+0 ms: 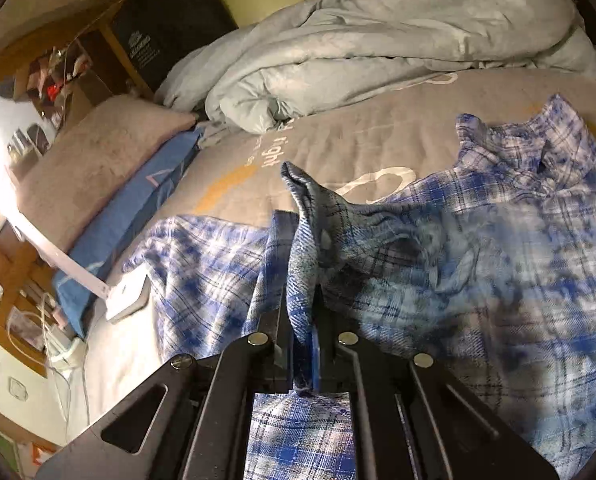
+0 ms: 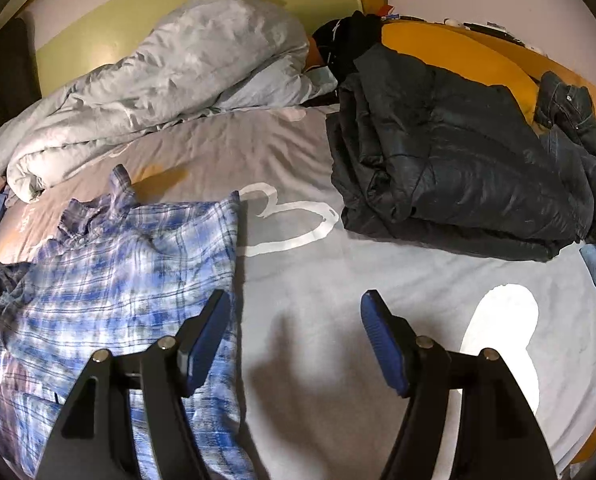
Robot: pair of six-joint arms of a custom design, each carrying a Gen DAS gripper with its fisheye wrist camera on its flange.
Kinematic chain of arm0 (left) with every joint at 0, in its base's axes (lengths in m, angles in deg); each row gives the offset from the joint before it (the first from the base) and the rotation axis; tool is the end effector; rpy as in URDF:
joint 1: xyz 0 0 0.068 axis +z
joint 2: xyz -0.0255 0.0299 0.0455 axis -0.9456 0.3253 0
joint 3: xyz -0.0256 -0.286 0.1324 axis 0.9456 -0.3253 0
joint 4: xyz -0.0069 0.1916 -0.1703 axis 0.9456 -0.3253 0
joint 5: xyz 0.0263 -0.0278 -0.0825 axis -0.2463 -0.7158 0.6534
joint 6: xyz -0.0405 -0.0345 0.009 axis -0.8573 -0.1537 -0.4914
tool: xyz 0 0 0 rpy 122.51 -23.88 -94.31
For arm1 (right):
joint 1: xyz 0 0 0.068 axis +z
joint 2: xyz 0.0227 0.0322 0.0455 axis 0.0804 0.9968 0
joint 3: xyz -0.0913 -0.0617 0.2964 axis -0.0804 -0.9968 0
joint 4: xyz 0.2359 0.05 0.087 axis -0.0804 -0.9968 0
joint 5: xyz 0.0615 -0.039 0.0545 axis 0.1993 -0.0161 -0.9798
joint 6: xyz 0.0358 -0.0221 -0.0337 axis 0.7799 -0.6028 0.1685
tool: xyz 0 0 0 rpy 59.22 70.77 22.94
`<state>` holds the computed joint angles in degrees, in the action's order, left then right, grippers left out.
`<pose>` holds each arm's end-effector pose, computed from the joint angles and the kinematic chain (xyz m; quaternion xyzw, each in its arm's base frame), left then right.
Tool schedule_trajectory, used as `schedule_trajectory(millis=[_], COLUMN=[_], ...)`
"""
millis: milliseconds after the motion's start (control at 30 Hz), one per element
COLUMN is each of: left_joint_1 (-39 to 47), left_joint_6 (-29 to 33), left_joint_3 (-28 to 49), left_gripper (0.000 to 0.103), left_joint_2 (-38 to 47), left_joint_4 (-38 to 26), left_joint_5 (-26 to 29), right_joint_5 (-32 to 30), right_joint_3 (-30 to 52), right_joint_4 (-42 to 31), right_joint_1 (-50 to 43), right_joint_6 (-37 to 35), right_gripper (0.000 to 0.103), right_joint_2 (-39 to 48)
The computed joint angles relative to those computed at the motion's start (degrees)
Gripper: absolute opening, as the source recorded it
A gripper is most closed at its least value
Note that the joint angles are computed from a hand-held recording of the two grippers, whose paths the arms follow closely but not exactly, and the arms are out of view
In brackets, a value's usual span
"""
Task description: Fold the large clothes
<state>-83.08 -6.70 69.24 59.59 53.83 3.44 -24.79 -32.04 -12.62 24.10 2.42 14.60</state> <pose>0.2361 -0.0243 0.1919 -0.1983 0.8835 0.2996 0.3005 0.2910 0.0978 0.2329 -0.0296 0.9304 0.0394 0.3632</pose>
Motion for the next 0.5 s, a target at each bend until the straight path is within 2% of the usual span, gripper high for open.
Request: schedule_trajectory(millis=[167,233,267,367,500], left_joint_1=[3.06,3.53,4.08,6.28,7.68], left_joint_6=[4.20,6.30,7.02,8.64,11.21], left_joint_3=[-3.46,-5.26,-6.31,-8.24,-10.13], left_gripper=[0.026,0.048,0.052,0.055,0.071], left_joint_2=[-4.98,-9.23,-12.37,-22.07,-35.85], left_joint_4=[4.34,5.63,5.83,3.34,-3.07], left_joint_5=[3.18,4.26,5.78,11.11,14.38], right_joint_5=[0.30,0.12,-0.13,-0.74,0.82], right_joint_3=[-0.17,-0.37,-0.56,-1.72,-3.66], right_joint_4=[0.04,0.29,0.55,2.01,5.15], right_joint_1=[0.57,0.73,0.80,1.63,3.79], right_joint_6=[-0.48,-0.37,-0.34,-0.47,-1.82], right_gripper=[0.067,0.067,0.067,0.071,0.074], right_joint_2=[-0.35,-0.54,-0.81,-2.33,-4.79])
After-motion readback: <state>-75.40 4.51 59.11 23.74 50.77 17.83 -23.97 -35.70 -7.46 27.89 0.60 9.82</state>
